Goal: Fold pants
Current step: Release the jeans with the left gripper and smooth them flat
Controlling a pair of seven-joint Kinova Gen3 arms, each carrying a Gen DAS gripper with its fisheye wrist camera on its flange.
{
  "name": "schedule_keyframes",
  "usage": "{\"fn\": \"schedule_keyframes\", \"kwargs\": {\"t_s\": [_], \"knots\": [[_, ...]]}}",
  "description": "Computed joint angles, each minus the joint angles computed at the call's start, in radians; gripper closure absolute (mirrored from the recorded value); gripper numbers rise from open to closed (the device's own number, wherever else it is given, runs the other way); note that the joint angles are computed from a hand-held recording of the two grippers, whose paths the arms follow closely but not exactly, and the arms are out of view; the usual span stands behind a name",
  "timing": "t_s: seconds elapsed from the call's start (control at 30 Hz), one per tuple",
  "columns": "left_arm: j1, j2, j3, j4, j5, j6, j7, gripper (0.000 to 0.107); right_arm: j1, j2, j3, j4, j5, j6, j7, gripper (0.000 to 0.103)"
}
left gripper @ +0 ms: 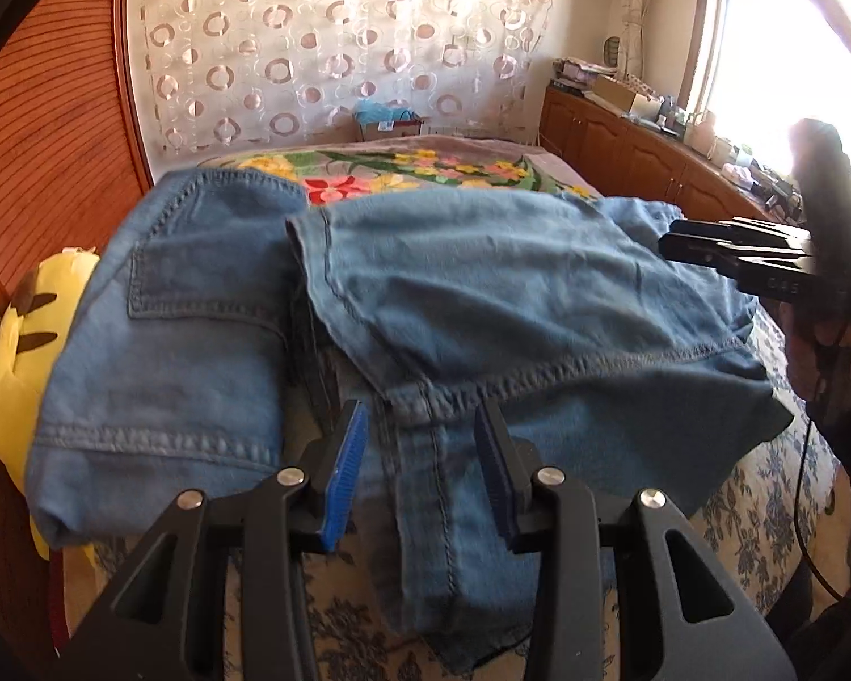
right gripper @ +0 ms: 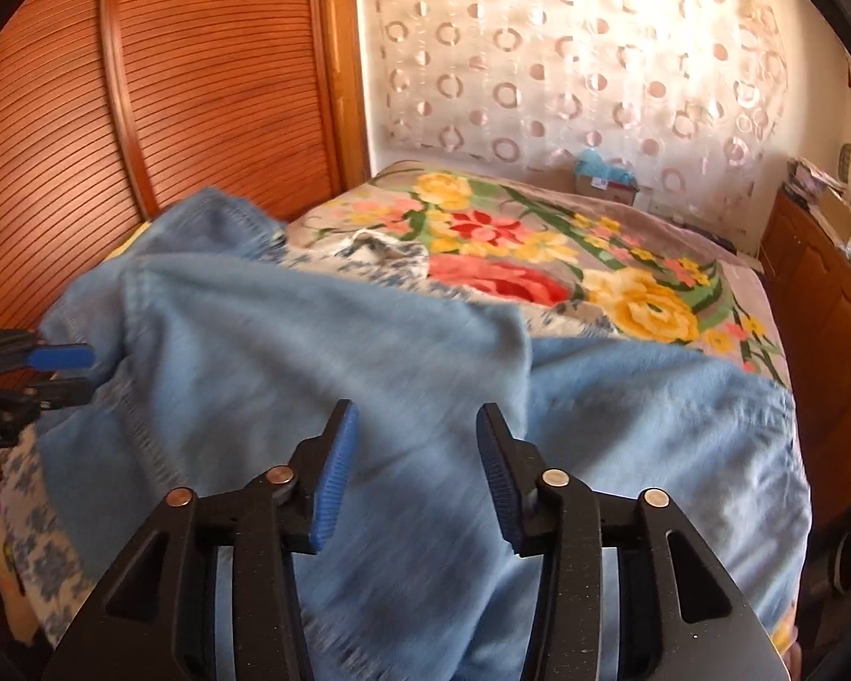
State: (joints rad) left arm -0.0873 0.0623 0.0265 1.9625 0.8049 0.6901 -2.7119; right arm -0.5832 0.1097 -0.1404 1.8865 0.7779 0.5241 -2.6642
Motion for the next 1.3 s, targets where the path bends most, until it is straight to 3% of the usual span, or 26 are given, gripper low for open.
{"fn": "schedule_keyframes", "kwargs": {"t_s": [0.1, 0.17, 0.3, 0.53, 0.63, 0.8, 0.93, 1.0, 1.13, 1.3], "knots": [[0.001, -0.004, -0.001, 0.027, -0.006, -0.006, 0.005, 0.069, -0.03, -0.015, -0.017, 0.024, 0.029, 0.027, -0.058, 0.056], [-0.012, -0.016, -0.006, 0.051, 0.026, 0.013, -0.031, 0.084, -0.048, -0.021, -0.034, 0.041, 0.053, 0.049, -0.098, 0.055], [-0.016, -0.045, -0.029, 0.082, 0.037, 0.039, -0.058, 0.091, -0.086, -0.029, -0.063, 0.078, 0.118, 0.102, -0.219, 0.055], [-0.002, -0.135, -0.071, 0.154, 0.083, -0.013, -0.136, 0.095, -0.106, -0.085, -0.115, 0.149, 0.172, 0.148, -0.384, 0.055], [-0.003, -0.138, -0.101, 0.149, 0.096, 0.024, -0.134, 0.095, -0.1, -0.121, -0.145, 0.178, 0.18, 0.181, -0.429, 0.054], [-0.015, -0.156, -0.123, 0.155, 0.118, 0.075, -0.141, 0.089, -0.072, -0.197, -0.199, 0.238, 0.158, 0.231, -0.47, 0.054], [0.002, -0.185, -0.129, 0.167, 0.13, 0.056, -0.155, 0.065, -0.042, -0.235, -0.237, 0.264, 0.137, 0.277, -0.47, 0.054], [0.006, -0.183, -0.134, 0.162, 0.142, 0.076, -0.164, 0.062, -0.03, -0.245, -0.254, 0.279, 0.135, 0.298, -0.484, 0.054], [0.025, -0.189, -0.119, 0.167, 0.156, 0.061, -0.168, 0.043, 0.0, -0.267, -0.253, 0.316, 0.112, 0.282, -0.487, 0.054], [0.07, -0.193, -0.08, 0.186, 0.178, 0.028, -0.171, 0.042, 0.03, -0.278, -0.262, 0.349, 0.098, 0.268, -0.499, 0.053]]}}
